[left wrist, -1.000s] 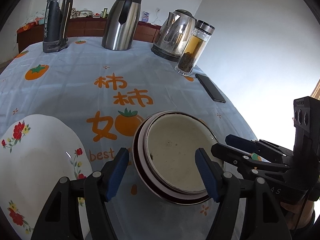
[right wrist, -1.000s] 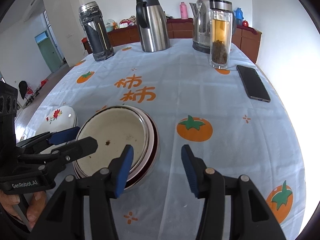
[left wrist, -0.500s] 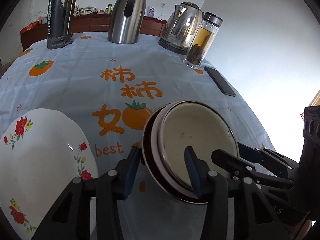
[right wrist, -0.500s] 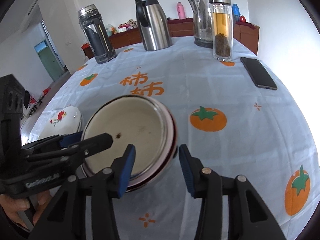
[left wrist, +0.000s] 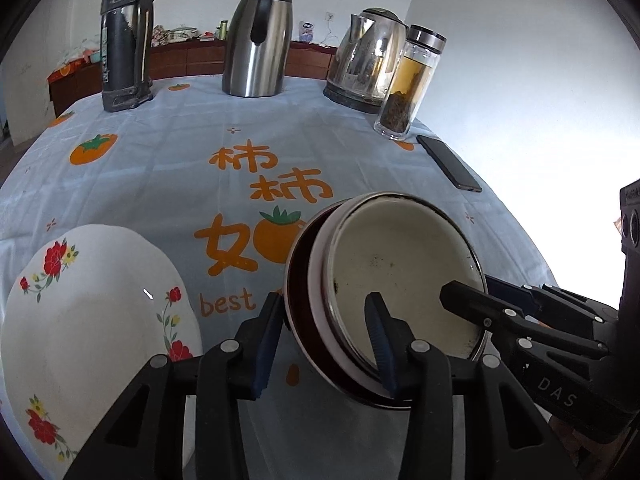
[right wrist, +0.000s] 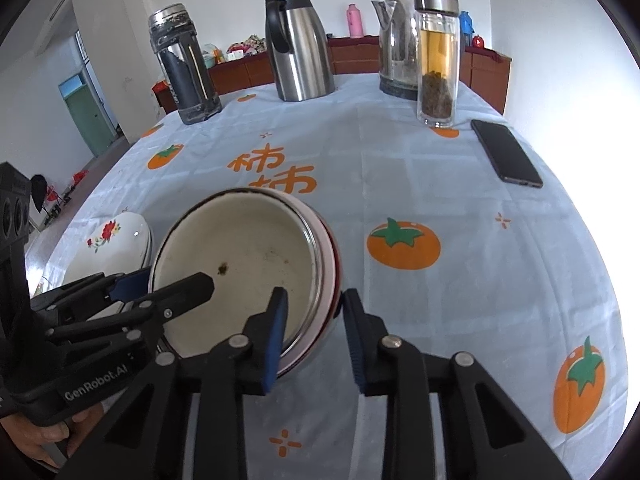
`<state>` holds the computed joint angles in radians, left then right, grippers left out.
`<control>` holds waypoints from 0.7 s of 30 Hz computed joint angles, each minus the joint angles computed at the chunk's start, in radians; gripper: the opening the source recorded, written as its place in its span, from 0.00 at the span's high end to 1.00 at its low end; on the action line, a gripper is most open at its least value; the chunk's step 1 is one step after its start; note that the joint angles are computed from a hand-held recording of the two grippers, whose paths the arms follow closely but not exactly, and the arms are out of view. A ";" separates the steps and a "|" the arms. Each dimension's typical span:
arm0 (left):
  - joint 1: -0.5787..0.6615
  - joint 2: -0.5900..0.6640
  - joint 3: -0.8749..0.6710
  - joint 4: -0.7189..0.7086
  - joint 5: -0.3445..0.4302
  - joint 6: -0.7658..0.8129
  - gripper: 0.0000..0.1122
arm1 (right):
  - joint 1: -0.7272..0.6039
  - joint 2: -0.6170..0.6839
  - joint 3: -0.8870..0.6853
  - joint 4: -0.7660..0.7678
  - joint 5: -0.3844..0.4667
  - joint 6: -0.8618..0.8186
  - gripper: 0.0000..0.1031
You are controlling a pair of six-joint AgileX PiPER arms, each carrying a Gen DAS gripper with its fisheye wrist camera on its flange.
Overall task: Organize plates and bowls
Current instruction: 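Grasp the rim of the nested bowl stack with both grippers and lift, then carry the bowl stack with both grippers over the red-flower plate stack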
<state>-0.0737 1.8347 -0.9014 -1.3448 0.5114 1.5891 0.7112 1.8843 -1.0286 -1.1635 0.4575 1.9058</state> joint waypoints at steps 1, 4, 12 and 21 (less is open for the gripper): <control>0.002 -0.006 0.002 -0.001 0.002 0.001 0.61 | 0.000 0.000 -0.003 0.015 0.002 -0.018 0.76; 0.011 -0.018 0.004 0.007 0.020 -0.012 0.64 | -0.016 -0.014 0.007 0.041 -0.015 -0.051 0.80; 0.037 -0.009 -0.025 0.089 0.079 -0.120 0.64 | -0.025 -0.050 -0.004 0.133 -0.006 -0.181 0.82; 0.088 -0.053 -0.022 0.099 0.142 -0.146 0.65 | -0.083 -0.036 -0.091 0.460 -0.024 -0.595 0.83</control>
<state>0.0144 1.7816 -0.9232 -1.2457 0.6537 1.4433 0.6283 1.8487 -1.1193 -0.7032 0.4337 1.3109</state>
